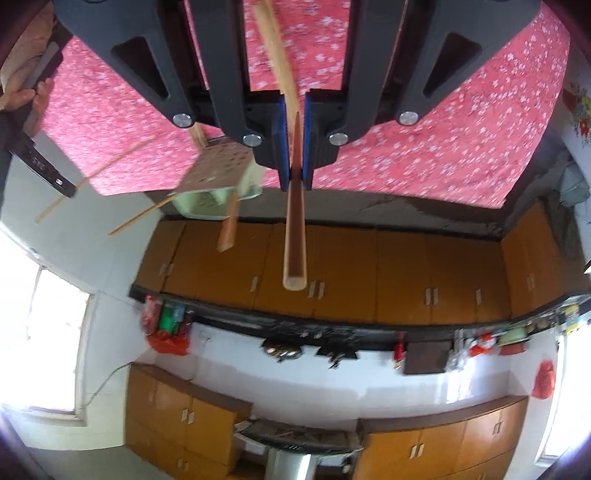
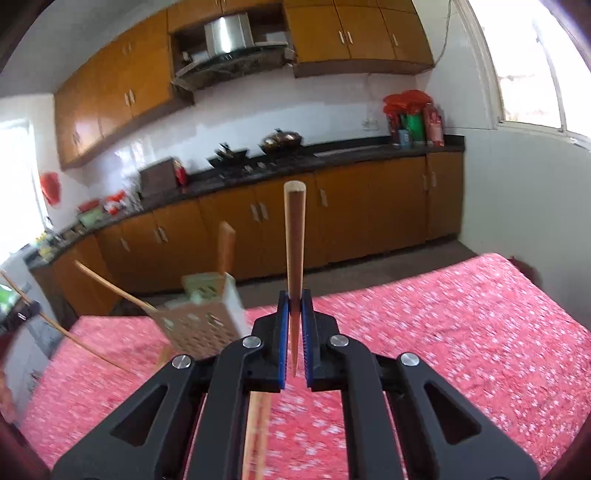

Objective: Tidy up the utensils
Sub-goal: 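Lift the left tool's chopstick over the holder while the right tool carries its chopstick there, then open the left tool over the holder while the right tool opens, dropping both chopsticks in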

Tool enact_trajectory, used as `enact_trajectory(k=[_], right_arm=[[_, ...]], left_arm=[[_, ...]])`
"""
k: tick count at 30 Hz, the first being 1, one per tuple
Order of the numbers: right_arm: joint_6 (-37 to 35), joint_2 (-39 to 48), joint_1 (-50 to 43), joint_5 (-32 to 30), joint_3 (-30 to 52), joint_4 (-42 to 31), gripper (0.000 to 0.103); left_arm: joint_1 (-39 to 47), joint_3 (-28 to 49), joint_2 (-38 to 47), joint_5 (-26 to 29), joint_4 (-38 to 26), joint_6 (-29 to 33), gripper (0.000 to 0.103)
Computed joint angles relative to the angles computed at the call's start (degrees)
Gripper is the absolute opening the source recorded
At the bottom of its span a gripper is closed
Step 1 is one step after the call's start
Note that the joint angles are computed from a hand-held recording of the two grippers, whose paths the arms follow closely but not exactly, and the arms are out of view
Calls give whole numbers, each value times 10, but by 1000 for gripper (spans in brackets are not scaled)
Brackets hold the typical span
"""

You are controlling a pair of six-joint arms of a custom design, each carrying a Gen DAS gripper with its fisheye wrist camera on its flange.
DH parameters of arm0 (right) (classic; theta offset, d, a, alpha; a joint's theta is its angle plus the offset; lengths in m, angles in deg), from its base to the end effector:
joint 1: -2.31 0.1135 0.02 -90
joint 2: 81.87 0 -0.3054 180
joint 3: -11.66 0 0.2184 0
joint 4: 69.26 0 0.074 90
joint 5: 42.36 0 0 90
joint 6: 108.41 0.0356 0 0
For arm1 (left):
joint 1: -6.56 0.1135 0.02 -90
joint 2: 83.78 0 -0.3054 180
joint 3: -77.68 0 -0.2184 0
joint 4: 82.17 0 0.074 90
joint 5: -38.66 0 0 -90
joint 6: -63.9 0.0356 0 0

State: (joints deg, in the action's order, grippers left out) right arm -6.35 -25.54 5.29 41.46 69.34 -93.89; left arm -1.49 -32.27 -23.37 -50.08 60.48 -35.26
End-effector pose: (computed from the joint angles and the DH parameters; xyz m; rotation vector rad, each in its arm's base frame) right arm 0.1691 0.0126 0.3296 0.0867 1.9832 0.2771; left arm 0.1796 -0.0262 0.3647 -0.0063 2.0608 -0.2087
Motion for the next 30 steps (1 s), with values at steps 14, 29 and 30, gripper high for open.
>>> enact_trajectory(k=[14,29,30], right_arm=[[23,64,130,59,112,73,8],[20,161,149,80,124,89,17],[21,157,151,84,127,85,24]], left_arm=[[-205,132,97,-188,90,-36,8],[-146,115,200,-145,160,-49,22],[-145,114,195,-145,161,-50,23]])
